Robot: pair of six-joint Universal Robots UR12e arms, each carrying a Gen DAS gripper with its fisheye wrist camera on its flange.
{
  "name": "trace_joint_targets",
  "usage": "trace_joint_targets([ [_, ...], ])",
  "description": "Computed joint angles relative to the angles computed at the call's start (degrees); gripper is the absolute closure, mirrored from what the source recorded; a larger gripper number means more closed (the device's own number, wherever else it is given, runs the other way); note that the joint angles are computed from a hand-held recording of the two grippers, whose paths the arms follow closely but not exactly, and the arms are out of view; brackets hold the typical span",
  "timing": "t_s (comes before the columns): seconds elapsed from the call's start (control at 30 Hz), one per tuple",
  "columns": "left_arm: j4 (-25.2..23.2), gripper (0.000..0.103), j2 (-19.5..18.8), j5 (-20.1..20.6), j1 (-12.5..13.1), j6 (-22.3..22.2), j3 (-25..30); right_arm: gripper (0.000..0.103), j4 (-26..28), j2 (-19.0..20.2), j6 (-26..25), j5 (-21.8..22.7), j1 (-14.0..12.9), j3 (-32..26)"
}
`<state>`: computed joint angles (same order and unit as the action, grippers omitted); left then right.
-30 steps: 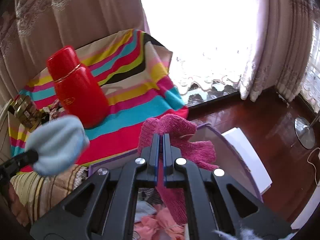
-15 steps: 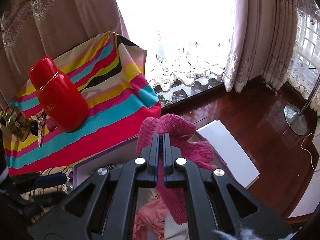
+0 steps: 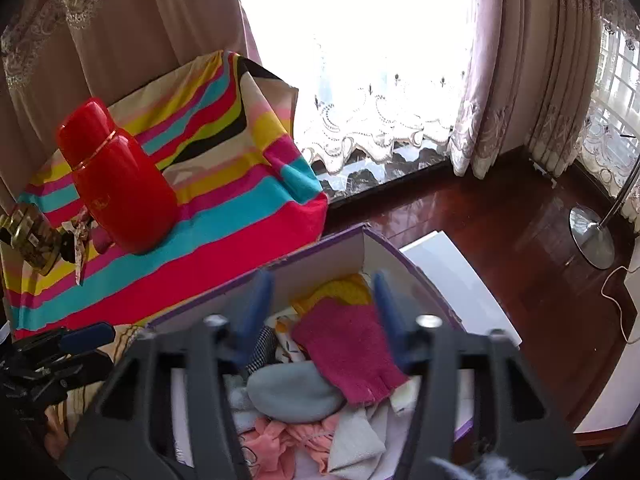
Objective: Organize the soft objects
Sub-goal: 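Move both open tools back over the pile on the bed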
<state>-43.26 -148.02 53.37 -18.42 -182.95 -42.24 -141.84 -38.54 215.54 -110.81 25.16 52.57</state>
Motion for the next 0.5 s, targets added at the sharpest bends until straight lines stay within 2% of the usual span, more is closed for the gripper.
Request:
trace_joint_targets([
  [0.27,7.76,0.049,1.60,3.46,1.02,-2.56,-3.26,0.042,1.34,2.03,-3.86,1.89,0.81,-4.33],
  [0.37,11.22,0.049,2.29,5.71,1.82,-4.65,-4.65,0.042,2.49,3.60,-5.42,3.65,1.25,-7.28],
  [0.5,13.45,0.049,2.62,7.35,3.04,-7.61,-5.45,0.042,4.42,6.33,-8.45,6.06,2.13,-12.43],
])
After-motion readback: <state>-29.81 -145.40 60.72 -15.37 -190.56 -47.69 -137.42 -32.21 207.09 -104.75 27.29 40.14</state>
